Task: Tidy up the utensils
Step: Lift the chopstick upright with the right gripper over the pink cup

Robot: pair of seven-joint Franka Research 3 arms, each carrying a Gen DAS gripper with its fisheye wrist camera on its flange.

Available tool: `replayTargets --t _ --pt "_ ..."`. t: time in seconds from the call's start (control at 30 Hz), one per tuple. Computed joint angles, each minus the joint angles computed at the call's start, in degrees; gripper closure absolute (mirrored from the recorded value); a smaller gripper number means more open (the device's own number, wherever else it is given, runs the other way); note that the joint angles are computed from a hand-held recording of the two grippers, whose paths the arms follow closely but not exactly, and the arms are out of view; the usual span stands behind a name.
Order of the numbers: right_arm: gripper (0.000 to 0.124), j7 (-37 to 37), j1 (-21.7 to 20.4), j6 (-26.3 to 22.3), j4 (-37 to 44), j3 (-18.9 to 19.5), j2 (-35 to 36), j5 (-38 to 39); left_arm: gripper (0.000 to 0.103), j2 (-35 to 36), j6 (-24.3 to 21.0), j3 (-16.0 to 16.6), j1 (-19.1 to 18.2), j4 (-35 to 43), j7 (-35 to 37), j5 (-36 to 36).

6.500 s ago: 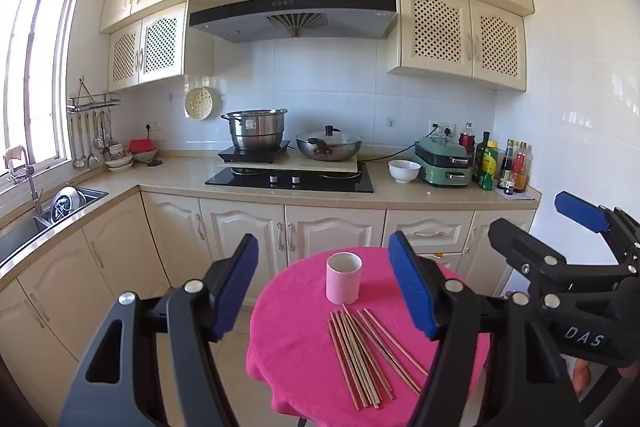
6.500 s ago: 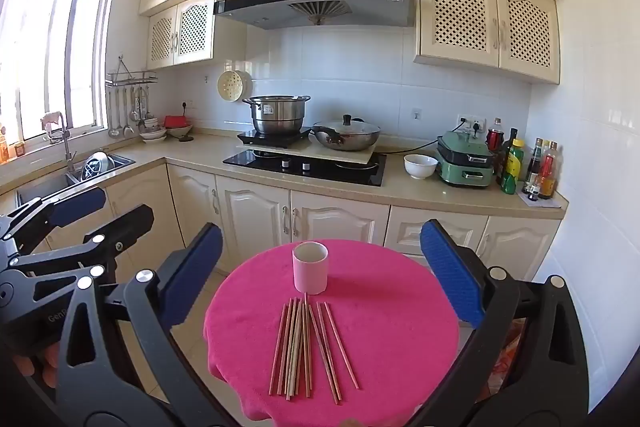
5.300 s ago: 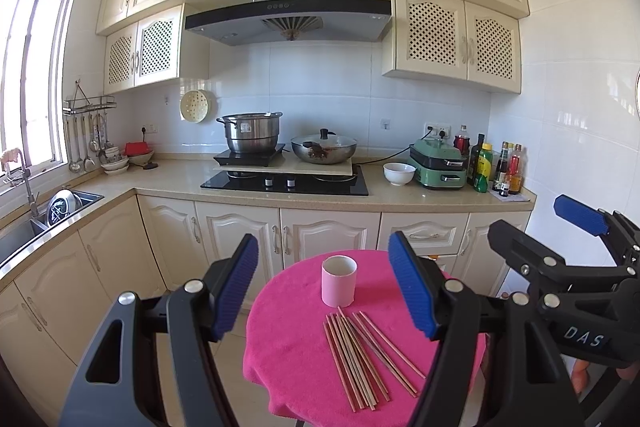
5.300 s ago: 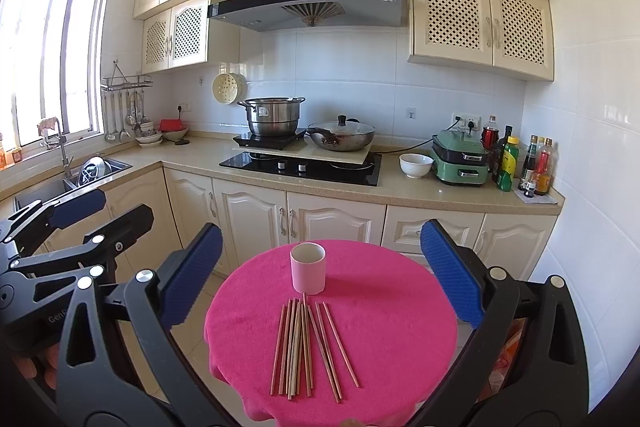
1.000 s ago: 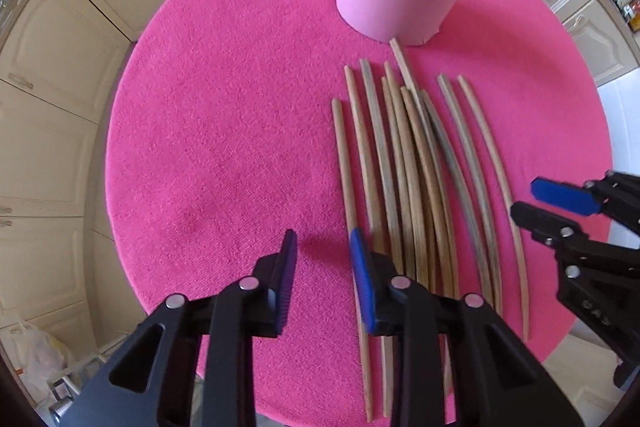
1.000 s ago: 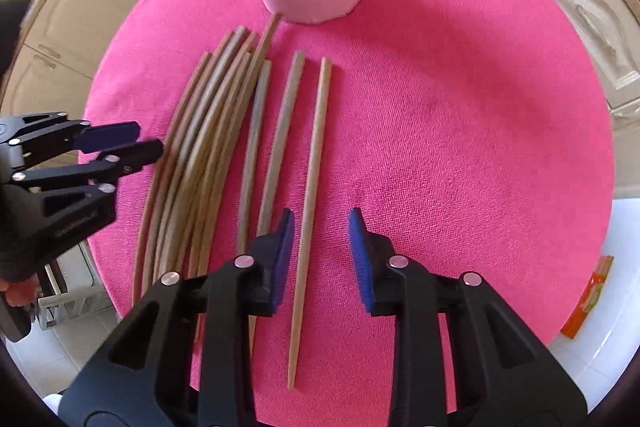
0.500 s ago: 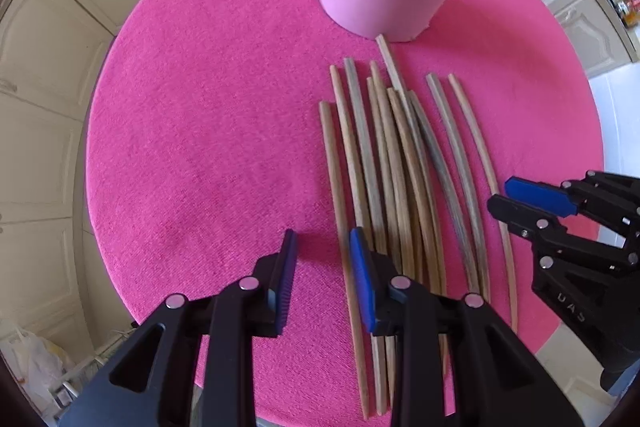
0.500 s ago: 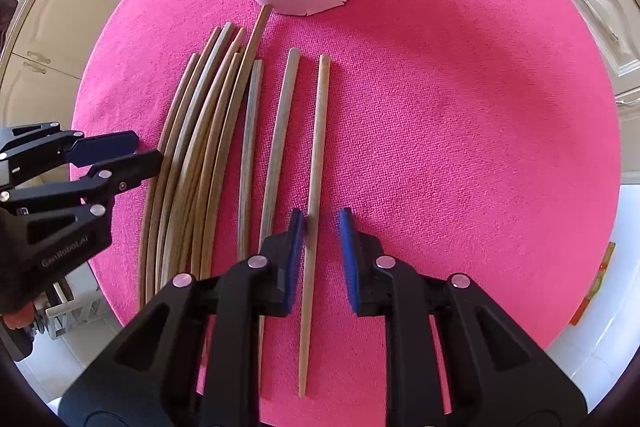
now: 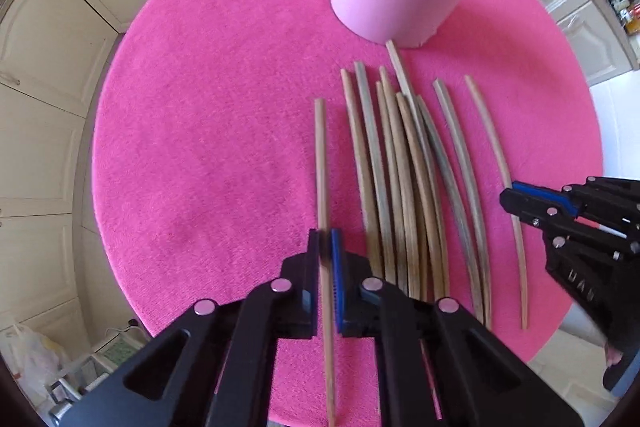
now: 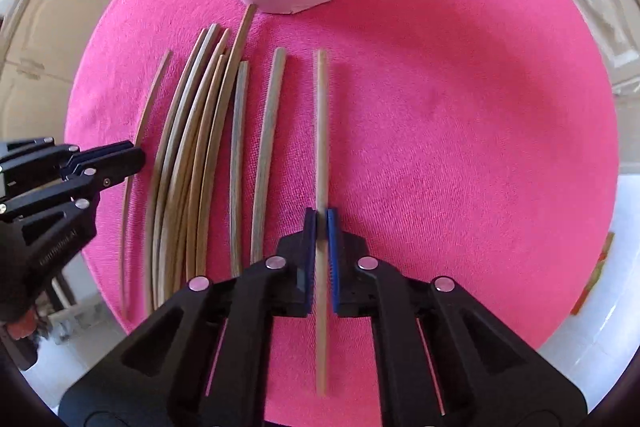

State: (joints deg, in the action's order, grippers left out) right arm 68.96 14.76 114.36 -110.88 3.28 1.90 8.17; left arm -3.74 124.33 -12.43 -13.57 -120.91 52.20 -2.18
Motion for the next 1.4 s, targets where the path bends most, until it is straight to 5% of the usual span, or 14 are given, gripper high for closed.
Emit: replayTargets --t 0.47,0.83,1.1,1.4 --pt "0.118 -5.25 -3.39 0.09 1.18 -2.04 -3.64 11.44 0.097 -13.28 13.21 0.93 0.08 -11.91 -5.2 1.88" --pt "0.118 -9.71 -3.91 6.88 3.39 -2.99 -8.64 23.58 0.097 -22.06 26.82 -1.14 3.84 -12.56 -13.97 15.05" --pt "0.118 -13.69 -2.68 14.68 7.01 -2.9 -8.48 32.72 0.097 -20.79 40.48 -8.68 15.92 -7.8 -28.29 35.36" --pt "0.118 -19.43 -0.46 25.41 5.12 -2.77 -9.59 42.26 0.097 -16.03 51.01 -16.6 29.08 -2.53 -47.47 55.51"
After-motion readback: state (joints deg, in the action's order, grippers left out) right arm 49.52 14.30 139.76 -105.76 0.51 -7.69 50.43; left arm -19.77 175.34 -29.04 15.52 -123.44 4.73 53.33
